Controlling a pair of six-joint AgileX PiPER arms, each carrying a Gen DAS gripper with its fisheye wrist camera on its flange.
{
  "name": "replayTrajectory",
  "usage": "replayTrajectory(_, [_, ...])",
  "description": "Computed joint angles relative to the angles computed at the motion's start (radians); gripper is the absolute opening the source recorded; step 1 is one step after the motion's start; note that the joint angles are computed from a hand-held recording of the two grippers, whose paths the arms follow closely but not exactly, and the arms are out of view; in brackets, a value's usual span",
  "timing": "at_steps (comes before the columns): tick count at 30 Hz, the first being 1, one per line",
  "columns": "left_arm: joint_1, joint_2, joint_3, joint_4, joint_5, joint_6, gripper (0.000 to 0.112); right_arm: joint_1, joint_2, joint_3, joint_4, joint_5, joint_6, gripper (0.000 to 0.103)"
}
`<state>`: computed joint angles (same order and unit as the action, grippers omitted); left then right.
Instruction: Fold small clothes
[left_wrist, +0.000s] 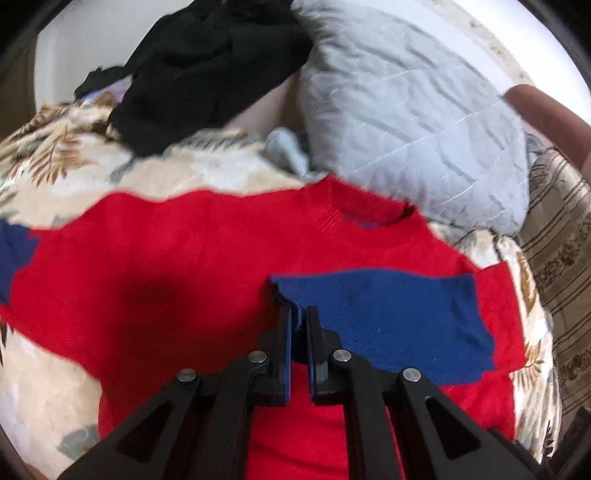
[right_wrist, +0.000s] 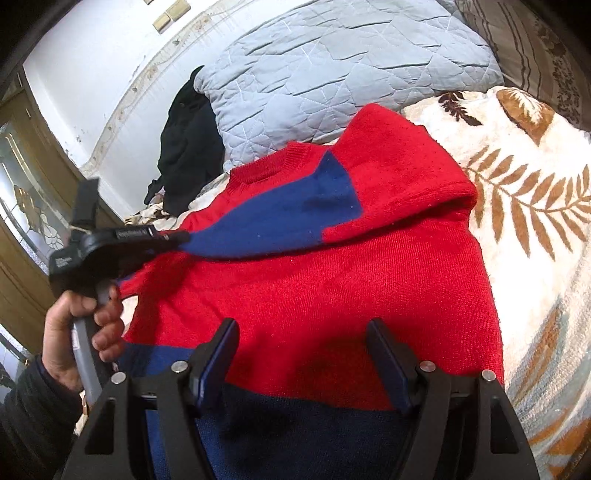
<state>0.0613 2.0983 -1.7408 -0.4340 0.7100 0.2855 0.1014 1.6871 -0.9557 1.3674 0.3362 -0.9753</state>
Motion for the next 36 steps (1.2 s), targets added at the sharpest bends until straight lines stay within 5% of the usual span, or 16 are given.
replayTrajectory(4, [0.048, -0.036, 0.105, -0.037, -0.095, -0.003, 0.007, -0.039, -0.021, 0.029, 0.092, 0.05, -0.081, 0.075])
replayTrajectory(10, [0.077, 0.034, 0.021, -0.05, 0.002, 0.042, 0.007, -0.024, -0.01, 0.004, -0.013, 0.041, 0.017, 0.074])
replayTrajectory(15, [0.083, 0.047, 0.0, -0.074, 0.004, 0.062, 0.008, -0.112, -0.05, -0.065, -0.061, 0.179, 0.118, 0.074])
replayTrajectory(20, [0.081, 0.037, 0.015, -0.081, -0.014, 0.078, 0.009, -0.225, 0.193, -0.441, -0.12, 0.402, 0.336, 0.076])
replayTrajectory(23, [0.086, 0.045, 0.0, -0.089, 0.007, 0.089, 0.01, -0.261, 0.412, -0.66, -0.232, 0.429, 0.543, 0.076])
replayTrajectory(24, [0.088, 0.045, -0.001, -0.091, 0.01, 0.102, 0.01, -0.291, 0.463, -0.688, -0.235, 0.447, 0.615, 0.068])
replayTrajectory(28, [0.095, 0.041, 0.021, -0.136, -0.008, 0.156, 0.01, -0.298, 0.464, -0.766, -0.2, 0.478, 0.618, 0.069])
replayTrajectory(30, [0.097, 0.041, 0.023, -0.146, -0.008, 0.16, 0.01, -0.28, 0.541, -0.94, -0.279, 0.534, 0.698, 0.073])
replayTrajectory(34, [0.118, 0.064, -0.046, -0.157, 0.096, 0.157, 0.013, -0.269, 0.672, -1.132, -0.499, 0.515, 0.975, 0.069])
replayTrajectory(36, [0.14, 0.065, -0.081, -0.168, 0.158, 0.15, 0.03, -0.238, 0.564, -1.013, -0.581, 0.418, 0.999, 0.072])
